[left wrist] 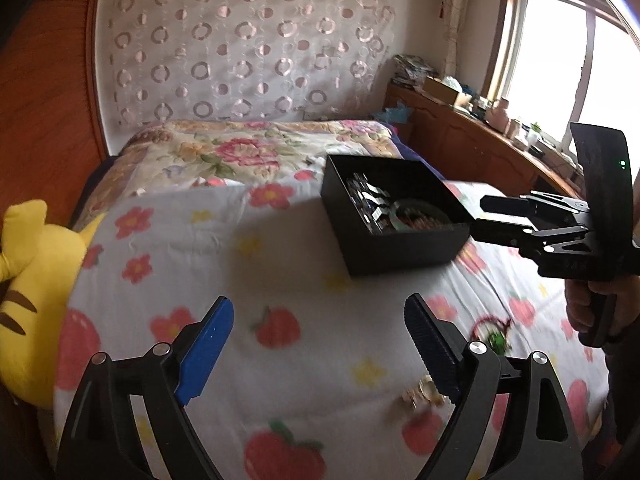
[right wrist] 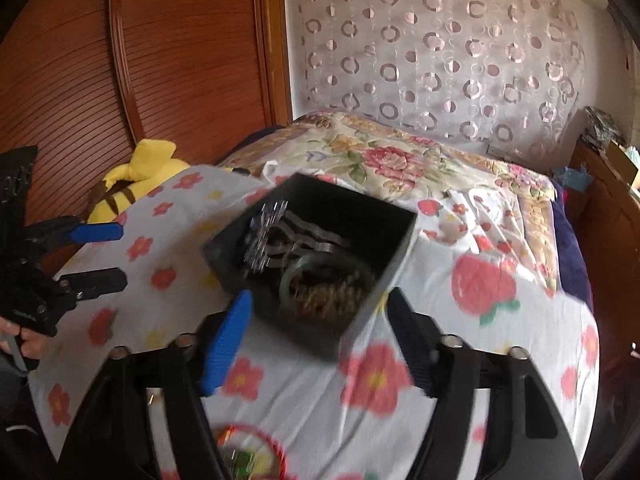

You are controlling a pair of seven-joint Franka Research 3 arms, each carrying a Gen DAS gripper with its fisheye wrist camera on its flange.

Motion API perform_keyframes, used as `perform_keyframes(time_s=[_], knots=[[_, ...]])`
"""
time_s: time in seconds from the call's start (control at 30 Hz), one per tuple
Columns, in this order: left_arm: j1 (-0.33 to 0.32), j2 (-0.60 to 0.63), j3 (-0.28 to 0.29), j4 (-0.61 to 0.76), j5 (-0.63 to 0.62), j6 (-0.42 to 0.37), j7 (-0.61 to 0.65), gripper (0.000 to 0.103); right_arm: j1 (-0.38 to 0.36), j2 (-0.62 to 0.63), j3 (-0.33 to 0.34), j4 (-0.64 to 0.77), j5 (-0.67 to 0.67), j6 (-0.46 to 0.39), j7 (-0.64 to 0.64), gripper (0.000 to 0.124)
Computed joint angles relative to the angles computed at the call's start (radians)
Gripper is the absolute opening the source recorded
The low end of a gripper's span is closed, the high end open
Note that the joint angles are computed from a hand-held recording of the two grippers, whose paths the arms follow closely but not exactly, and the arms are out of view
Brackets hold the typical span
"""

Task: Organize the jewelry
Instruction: 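Open the left tool over the box while the right tool drops the jade bangle in, then close the left tool on the small earring while the right tool grips the red-cord bracelet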

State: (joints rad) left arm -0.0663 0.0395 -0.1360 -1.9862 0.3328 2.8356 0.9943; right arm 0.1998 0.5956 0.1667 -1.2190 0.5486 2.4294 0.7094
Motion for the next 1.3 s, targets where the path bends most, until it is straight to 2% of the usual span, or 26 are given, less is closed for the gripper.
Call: perform_keyframes(time_s=[0.2, 0.43, 0.6, 0.73, 0.87, 1.03, 1.07, 1.3], knots=[[-0.013, -0.035, -0.015, -0.074, -0.059, 0.011, 0.046, 0.084, -0.028, -0.156, -0.008, -0.266, 0.047, 0.017, -0.063, 0.041], [-0.032, -0.061, -0.022, -0.113, -0.120, -0.010, 0.134, 0.084, -0.024, -0.215, -0.038, -0.386, 0.045, 0.019, -0.080, 0.028], [-0.049, -0.050, -0.028, -0.103, -0.204, -0.039, 0.235, 0.066, -0.029, -0.212, -0.041, -0.388, 0.057, 0.004, -0.083, 0.026], [-0.056, -0.027, -0.034, -0.072, -0.226, -0.073, 0.283, 0.053, -0.020, -0.208, -0.042, -0.383, 0.047, 0.015, -0.090, 0.026], [-0.062, -0.011, -0.041, -0.053, -0.220, -0.092, 0.290, 0.037, -0.023, -0.207, -0.038, -0.386, 0.056, 0.022, -0.103, 0.026], [-0.065, 0.009, -0.045, -0.028, -0.225, -0.107, 0.308, 0.023, -0.029, -0.210, -0.034, -0.394, 0.078, 0.031, -0.117, 0.026], [-0.066, 0.011, -0.045, -0.026, -0.218, -0.109, 0.307, 0.014, -0.029, -0.211, -0.034, -0.396, 0.079, 0.033, -0.118, 0.026], [-0.066, -0.019, -0.040, -0.058, -0.178, -0.075, 0.261, 0.014, -0.025, -0.213, -0.036, -0.398, 0.079, 0.034, -0.116, 0.026]])
